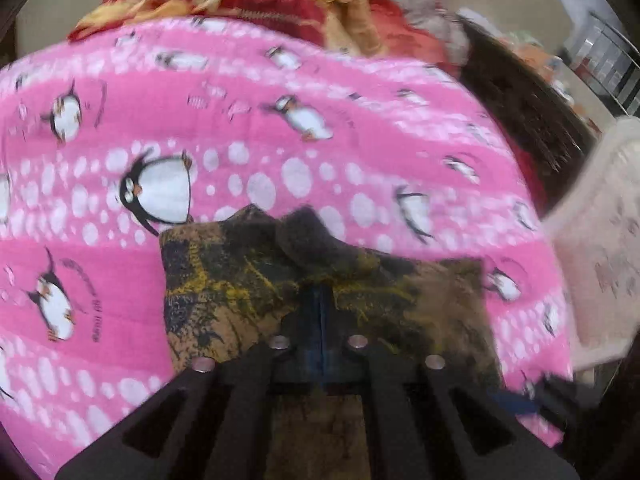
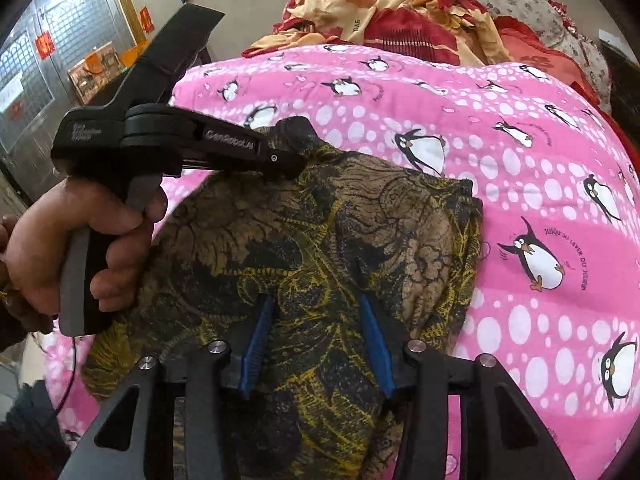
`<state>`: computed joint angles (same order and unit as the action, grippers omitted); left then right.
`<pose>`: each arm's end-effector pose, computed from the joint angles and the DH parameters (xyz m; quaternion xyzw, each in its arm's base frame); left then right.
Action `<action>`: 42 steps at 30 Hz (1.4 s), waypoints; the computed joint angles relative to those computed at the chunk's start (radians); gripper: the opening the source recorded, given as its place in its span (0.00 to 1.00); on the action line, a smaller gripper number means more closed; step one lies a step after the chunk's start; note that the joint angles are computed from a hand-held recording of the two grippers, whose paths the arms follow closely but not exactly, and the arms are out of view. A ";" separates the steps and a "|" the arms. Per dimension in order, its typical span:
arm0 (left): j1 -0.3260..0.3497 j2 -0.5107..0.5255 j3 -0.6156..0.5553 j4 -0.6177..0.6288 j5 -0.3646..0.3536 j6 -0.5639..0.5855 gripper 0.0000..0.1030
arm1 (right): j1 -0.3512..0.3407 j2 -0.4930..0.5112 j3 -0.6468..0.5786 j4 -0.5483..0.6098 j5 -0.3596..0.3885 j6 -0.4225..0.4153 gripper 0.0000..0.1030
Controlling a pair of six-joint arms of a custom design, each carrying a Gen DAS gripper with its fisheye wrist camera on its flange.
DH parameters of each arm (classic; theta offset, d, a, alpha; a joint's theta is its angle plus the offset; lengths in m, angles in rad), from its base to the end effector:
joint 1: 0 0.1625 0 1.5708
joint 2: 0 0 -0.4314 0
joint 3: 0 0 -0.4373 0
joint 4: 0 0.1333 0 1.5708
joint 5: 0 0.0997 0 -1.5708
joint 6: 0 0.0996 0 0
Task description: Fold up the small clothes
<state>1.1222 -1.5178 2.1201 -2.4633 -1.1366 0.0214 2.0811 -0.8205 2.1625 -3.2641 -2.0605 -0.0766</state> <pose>-0.0610 -0.5306 0.2875 0.1947 0.9470 -0.1832 0.1784 0.3281 -0.4091 0.0039 0.2358 -0.9267 0.2169 0.1966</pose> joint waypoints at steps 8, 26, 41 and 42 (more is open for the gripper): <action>0.052 -0.258 0.160 0.007 -0.093 0.093 0.82 | -0.181 -0.112 0.189 -0.284 0.268 0.228 1.00; 0.185 -0.226 0.169 -0.030 -0.324 0.041 0.31 | -0.308 -0.033 0.036 -0.070 0.493 0.091 0.57; 0.199 -0.309 0.076 -0.025 -0.185 0.169 0.19 | -0.177 0.146 -0.185 -0.030 0.467 0.206 0.26; 0.221 -0.307 0.052 -0.019 -0.173 0.180 0.19 | -0.169 0.177 -0.221 -0.019 0.480 0.214 0.26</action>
<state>1.3435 -1.8249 2.1720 -2.4822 -1.3093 0.2014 1.9120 -0.6433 1.9415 -3.2827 -1.5802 0.1369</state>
